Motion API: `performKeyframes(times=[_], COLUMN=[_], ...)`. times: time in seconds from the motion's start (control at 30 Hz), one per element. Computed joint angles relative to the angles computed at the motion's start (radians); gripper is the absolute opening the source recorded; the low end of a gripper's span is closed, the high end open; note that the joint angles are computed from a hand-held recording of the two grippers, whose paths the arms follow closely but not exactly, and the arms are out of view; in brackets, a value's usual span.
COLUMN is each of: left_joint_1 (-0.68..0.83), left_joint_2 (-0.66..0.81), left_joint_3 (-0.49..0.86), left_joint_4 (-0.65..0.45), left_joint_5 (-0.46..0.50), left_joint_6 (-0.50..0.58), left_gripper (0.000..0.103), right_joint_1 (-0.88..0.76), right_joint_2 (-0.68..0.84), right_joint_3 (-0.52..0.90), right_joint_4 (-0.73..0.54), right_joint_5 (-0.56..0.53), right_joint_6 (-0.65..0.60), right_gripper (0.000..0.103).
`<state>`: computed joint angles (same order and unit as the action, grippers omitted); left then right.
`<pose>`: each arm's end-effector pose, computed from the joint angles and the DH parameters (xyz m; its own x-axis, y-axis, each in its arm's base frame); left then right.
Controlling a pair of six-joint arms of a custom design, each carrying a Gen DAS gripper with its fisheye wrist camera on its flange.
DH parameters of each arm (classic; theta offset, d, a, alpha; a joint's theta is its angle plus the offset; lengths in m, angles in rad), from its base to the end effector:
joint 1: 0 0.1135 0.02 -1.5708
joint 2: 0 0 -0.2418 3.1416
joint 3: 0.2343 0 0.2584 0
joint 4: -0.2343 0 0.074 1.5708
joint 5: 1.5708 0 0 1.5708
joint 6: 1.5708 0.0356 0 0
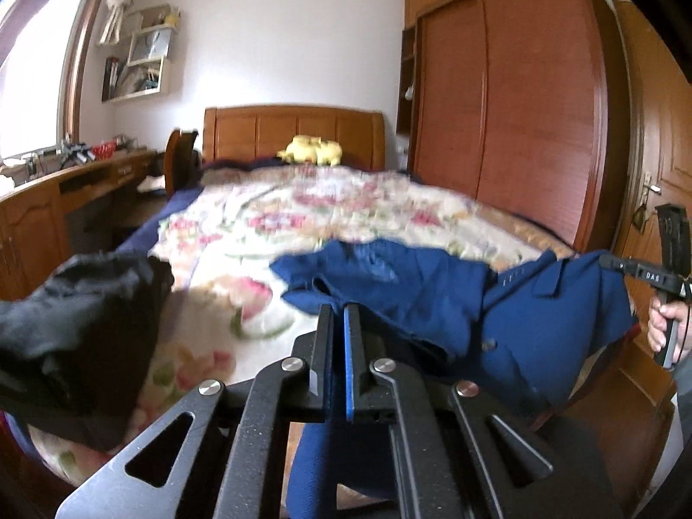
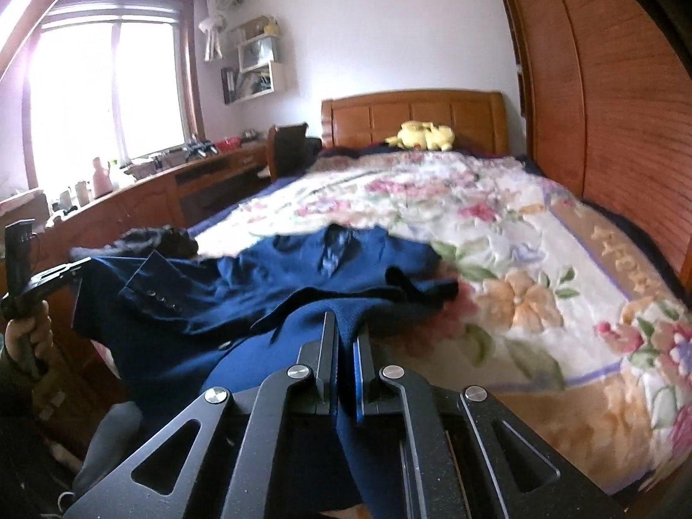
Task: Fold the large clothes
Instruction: 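Grasp the jacket hem with both grippers and fold it up onto the collar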
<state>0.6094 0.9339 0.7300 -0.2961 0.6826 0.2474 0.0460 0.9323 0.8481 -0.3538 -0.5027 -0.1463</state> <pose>0.1963 0.1096 0.2670 -0.3788 -0.0326 -0.9249 0.1058 0.9913 -0.0783 0.2256 0.0276 0.3017 -0.3497 -0.1440 -0.9257 -0.5328 0.8433 0.0701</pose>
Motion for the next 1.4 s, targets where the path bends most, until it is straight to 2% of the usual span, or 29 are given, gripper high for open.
performKeyframes(times=[0.27, 0.37, 0.43, 0.57, 0.73, 0.9, 1.03, 1.13, 1.3, 1.4], left_joint_1=[0.064, 0.038, -0.001, -0.082, -0.156, -0.195, -0.226, -0.247, -0.280, -0.282], left_joint_2=[-0.075, -0.041, 0.013, 0.136, 0.375, 0.659, 0.859, 0.977, 1.079, 1.105], left_joint_3=[0.112, 0.164, 0.192, 0.218, 0.294, 0.491, 0.671, 0.776, 0.855, 0.872], left_joint_4=[-0.033, -0.027, -0.008, 0.061, 0.176, 0.235, 0.234, 0.225, 0.246, 0.235], left_joint_5=[0.105, 0.076, 0.026, -0.080, -0.213, -0.303, -0.369, -0.395, -0.468, -0.466], left_joint_6=[-0.073, -0.085, -0.085, -0.089, -0.101, -0.133, -0.154, -0.161, -0.150, -0.145], left_gripper=[0.004, 0.004, 0.004, 0.004, 0.004, 0.004, 0.004, 0.004, 0.004, 0.005], right_joint_1=[-0.123, -0.158, -0.145, -0.059, 0.035, 0.074, 0.111, 0.151, 0.194, 0.217], right_joint_2=[-0.156, -0.152, -0.111, 0.073, 0.399, 0.693, 0.913, 1.007, 1.224, 1.343], right_joint_3=[0.006, 0.039, 0.058, 0.137, 0.286, 0.518, 0.768, 0.900, 1.164, 1.341], right_joint_4=[-0.040, -0.013, 0.013, 0.063, 0.159, 0.176, 0.127, 0.082, -0.009, -0.111], right_joint_5=[-0.180, -0.220, -0.193, -0.061, 0.084, 0.177, 0.258, 0.319, 0.410, 0.463], right_joint_6=[-0.006, 0.010, 0.012, -0.004, -0.006, 0.011, 0.035, 0.050, 0.055, 0.039], right_gripper=[0.005, 0.005, 0.005, 0.005, 0.005, 0.005, 0.005, 0.005, 0.005, 0.005])
